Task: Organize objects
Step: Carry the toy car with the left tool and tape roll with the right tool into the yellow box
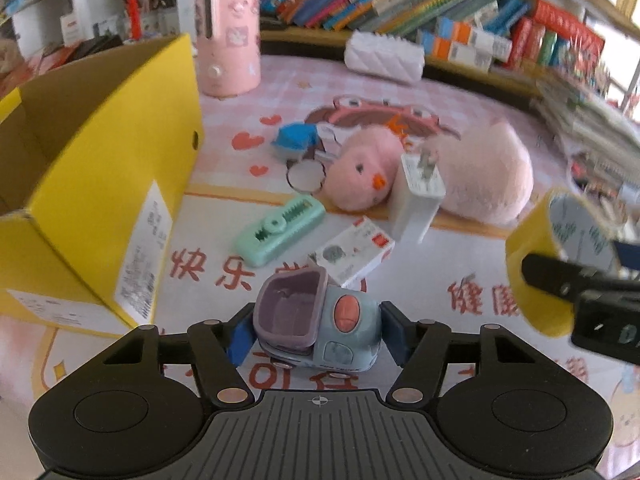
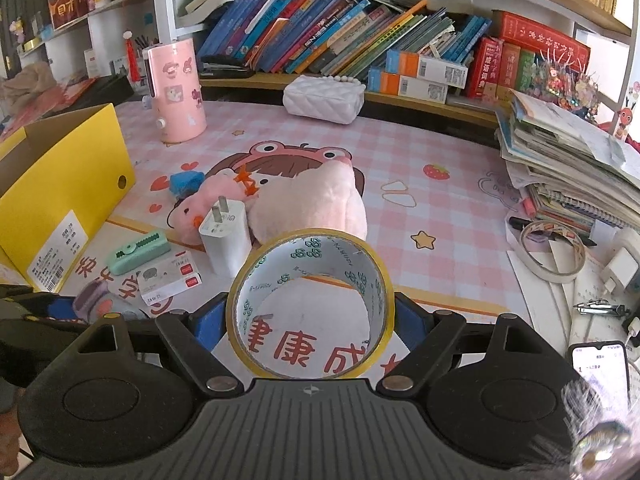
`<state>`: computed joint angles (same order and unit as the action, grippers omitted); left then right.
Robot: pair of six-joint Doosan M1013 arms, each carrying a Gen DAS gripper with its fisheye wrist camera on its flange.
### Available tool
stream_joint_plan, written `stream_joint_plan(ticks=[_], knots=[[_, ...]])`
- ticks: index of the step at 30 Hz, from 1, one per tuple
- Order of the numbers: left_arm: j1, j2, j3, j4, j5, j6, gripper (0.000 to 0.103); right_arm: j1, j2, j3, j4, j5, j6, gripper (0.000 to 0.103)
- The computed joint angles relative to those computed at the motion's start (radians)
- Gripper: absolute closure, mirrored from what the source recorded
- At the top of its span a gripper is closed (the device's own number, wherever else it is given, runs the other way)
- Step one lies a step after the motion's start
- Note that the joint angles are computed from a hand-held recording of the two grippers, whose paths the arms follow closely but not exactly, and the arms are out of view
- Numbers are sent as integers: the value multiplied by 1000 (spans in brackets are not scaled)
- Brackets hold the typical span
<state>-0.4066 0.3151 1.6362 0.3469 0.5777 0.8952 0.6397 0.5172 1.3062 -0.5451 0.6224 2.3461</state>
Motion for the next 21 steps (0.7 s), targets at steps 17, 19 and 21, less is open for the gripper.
stream_joint_plan(ticks=[17,19,21], knots=[[65,-144,147,-95,-150,99,39,91,4,-29,-53,89,95,20],[79,-167,173,-108,-163,119,39,107,6,-36,-60,103,113,20],[95,-192,199,-126,-174,145,39,127,9,-44,-74,115,135,20]])
